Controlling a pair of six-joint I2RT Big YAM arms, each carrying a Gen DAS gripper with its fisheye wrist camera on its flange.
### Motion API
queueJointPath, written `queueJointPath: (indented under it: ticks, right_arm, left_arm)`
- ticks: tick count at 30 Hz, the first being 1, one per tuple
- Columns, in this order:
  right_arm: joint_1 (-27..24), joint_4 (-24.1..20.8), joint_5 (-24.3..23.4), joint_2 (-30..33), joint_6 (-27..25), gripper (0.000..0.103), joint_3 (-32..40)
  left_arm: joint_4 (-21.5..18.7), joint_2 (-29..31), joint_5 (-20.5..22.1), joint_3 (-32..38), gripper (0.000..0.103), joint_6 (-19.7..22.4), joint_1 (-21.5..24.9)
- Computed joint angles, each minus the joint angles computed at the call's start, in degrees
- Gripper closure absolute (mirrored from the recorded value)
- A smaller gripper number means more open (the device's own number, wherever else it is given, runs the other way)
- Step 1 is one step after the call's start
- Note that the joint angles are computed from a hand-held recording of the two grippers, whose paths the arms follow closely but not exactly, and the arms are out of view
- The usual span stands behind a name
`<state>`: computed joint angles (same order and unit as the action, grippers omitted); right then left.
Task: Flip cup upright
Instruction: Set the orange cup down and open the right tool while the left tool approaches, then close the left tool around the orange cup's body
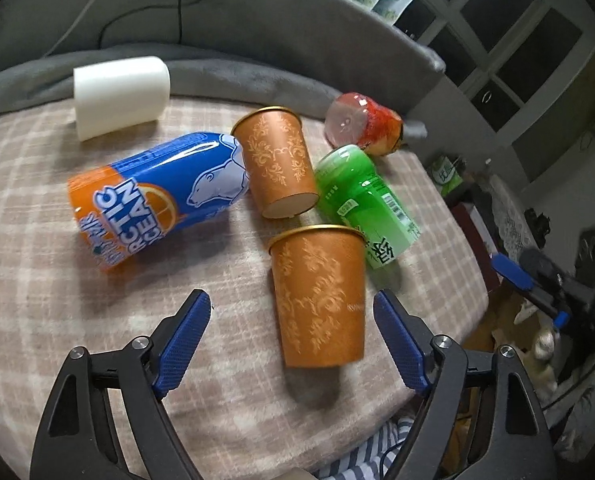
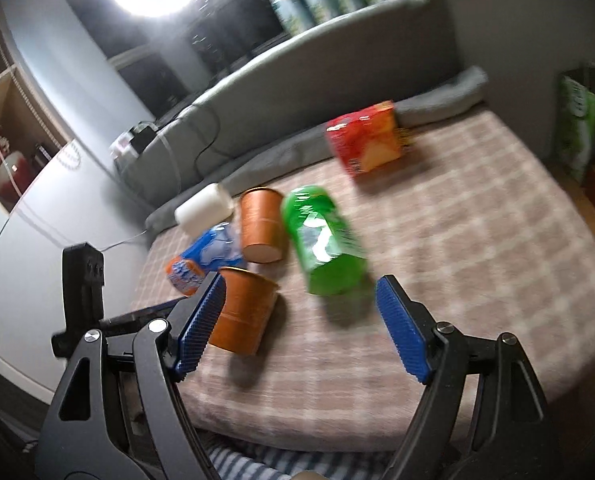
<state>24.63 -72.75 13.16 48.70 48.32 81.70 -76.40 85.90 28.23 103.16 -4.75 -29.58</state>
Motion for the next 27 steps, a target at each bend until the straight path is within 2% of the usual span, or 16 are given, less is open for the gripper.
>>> queueJointPath:
  ticks: [4, 11, 18, 23, 27]
  right_arm:
    - [-0.4, -1.9, 1.3, -3.5, 2.6, 0.023, -3.1]
    - [-2.1, -3.4, 0.9, -7.8, 6.9, 0.023, -7.4]
    - [-2.6, -4.5, 2.6, -8.5, 7.2, 0.023, -7.7]
    - [-2.2, -4.9, 3.4, -8.1, 6.9, 0.023, -7.3]
    - [-1.9, -5.1, 3.7, -8.1, 7.0, 0.023, -7.3]
  left_arm:
    - [-3.6, 2.4, 0.8, 3.3, 0.020, 1.7, -0.5]
    - [-7.1, 6.0, -2.1, 8.3, 0.020, 5.0, -2.8]
    - [-12.0, 10.3, -0.5, 12.1, 0.020, 5.4, -3.0]
    - [-13.5, 11.8, 0.5, 13.7, 0.020, 4.8, -2.9]
    - [-14.5, 12.7, 0.9, 14.5, 0.032, 5.3, -3.1]
